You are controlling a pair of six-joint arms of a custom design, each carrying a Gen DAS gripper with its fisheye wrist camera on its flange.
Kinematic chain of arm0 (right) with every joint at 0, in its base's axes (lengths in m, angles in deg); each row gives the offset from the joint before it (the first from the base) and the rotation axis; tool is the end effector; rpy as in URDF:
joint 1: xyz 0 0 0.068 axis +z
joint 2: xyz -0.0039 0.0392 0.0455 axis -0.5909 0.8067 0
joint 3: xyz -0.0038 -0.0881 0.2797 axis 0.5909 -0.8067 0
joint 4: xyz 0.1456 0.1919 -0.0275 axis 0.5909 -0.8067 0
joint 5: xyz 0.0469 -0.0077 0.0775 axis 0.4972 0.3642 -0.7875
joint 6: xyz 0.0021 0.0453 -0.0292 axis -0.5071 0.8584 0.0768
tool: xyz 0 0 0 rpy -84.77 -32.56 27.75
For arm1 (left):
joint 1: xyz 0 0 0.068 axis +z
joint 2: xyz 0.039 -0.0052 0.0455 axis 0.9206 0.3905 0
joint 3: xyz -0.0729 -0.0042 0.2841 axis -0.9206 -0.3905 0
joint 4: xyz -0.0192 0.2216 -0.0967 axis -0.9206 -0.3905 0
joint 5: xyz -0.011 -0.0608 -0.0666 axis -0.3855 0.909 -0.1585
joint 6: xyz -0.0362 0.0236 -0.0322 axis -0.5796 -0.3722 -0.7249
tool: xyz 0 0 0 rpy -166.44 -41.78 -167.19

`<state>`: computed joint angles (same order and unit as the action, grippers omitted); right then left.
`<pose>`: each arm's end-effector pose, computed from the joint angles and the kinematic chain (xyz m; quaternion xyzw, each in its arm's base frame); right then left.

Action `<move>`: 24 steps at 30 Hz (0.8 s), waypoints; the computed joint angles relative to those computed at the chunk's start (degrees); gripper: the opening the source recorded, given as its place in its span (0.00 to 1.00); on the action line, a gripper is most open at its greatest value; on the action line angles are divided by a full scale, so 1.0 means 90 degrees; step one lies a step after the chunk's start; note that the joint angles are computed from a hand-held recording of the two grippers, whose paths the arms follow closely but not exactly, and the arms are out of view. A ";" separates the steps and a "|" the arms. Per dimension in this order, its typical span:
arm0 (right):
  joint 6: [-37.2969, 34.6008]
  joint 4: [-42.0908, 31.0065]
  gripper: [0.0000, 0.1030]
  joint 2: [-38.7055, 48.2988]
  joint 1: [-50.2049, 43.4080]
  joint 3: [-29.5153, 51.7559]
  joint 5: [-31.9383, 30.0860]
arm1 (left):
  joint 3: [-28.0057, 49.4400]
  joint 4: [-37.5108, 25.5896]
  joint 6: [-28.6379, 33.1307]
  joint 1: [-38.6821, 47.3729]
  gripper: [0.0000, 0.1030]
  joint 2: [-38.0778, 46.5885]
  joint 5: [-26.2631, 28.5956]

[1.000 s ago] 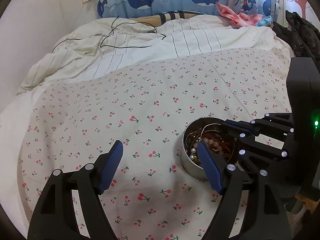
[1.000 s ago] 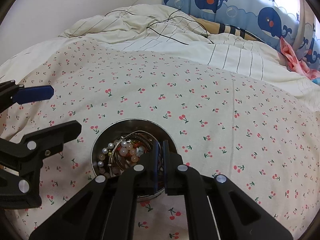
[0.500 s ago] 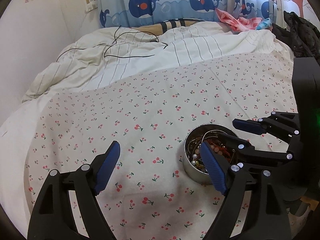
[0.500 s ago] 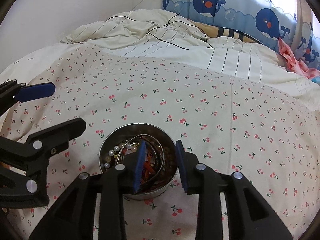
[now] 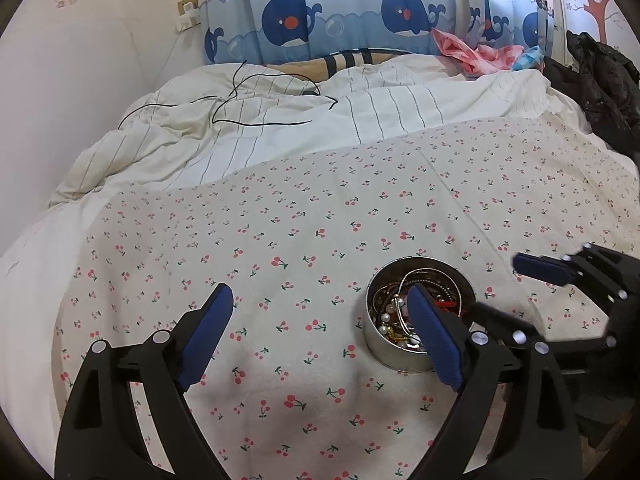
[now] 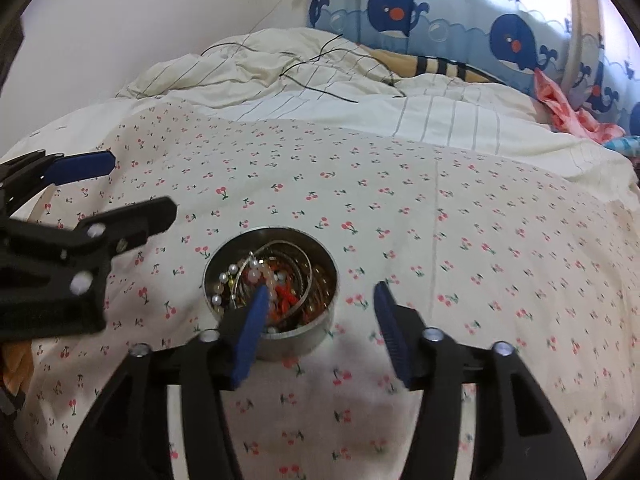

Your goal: Organize jewelry

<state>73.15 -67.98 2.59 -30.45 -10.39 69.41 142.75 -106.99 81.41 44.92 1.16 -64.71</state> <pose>0.2737 0.0359 0.2428 -0.1844 0.8928 0.0866 0.4017 0.2838 -0.1007 0.2651 0.0479 0.9126 0.0785 0.3983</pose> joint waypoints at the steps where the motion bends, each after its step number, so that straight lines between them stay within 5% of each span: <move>1: 0.0026 -0.0006 0.59 -0.0108 -0.0023 -0.0083 0.0027 | -0.0024 0.0003 -0.0021 -0.0022 0.83 -0.0017 -0.0001; 8: 0.0458 0.0102 0.79 -0.1073 -0.0108 -0.0915 0.0406 | -0.0520 0.0042 -0.0435 -0.0068 0.84 -0.0255 -0.0072; 24: 0.0448 0.0385 0.85 -0.1110 0.0383 -0.1155 0.0862 | -0.1073 0.0490 -0.0664 -0.0027 0.90 -0.0414 -0.0123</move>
